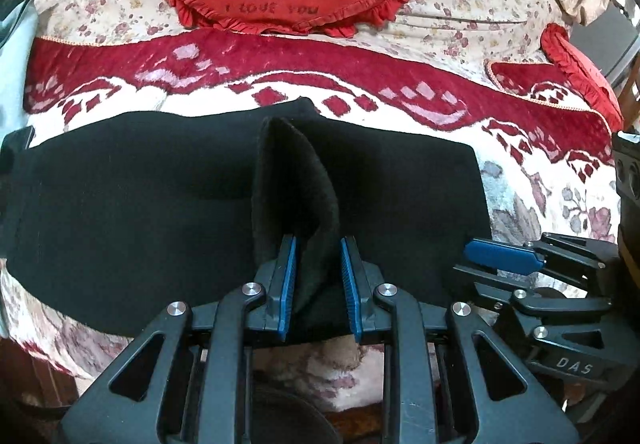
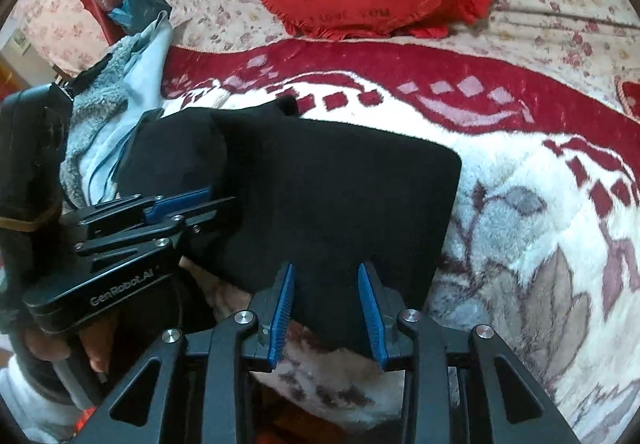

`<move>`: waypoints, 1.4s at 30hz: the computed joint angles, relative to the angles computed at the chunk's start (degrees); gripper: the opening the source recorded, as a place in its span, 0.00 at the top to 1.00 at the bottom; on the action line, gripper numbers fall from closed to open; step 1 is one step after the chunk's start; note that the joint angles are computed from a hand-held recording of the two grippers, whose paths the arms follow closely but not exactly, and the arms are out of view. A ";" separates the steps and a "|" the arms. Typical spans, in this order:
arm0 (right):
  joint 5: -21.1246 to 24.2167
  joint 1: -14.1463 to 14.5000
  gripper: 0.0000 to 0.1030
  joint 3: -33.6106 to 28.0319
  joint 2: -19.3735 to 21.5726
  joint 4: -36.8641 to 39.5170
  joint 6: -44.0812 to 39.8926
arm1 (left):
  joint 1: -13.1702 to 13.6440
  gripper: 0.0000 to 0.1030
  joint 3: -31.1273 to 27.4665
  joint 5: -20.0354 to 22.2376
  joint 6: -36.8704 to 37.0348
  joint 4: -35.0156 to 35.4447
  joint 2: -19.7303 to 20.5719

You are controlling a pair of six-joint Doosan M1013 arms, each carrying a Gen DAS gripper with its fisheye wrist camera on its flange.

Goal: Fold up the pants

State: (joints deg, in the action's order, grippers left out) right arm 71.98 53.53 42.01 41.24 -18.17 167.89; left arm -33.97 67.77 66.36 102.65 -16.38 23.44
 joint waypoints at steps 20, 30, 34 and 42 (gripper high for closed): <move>3.39 -0.16 0.69 -3.38 1.11 -3.11 0.90 | 0.91 0.75 0.51 -0.66 -3.09 0.88 -0.25; 6.07 -2.50 0.69 -10.13 5.77 -2.94 -4.94 | 1.64 0.73 0.18 -0.06 -2.30 -1.03 0.03; 7.18 -2.26 0.69 -12.07 6.15 -3.21 -5.44 | 1.88 0.73 0.59 -0.79 -2.59 -0.75 -0.68; 9.18 -0.76 0.69 -16.51 7.71 -4.06 -7.22 | 2.62 0.73 1.59 -2.95 -3.23 -0.15 -2.43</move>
State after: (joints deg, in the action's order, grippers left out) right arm 81.16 52.77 25.50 48.94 -22.23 160.67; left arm -31.35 69.36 63.41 99.42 -16.53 21.00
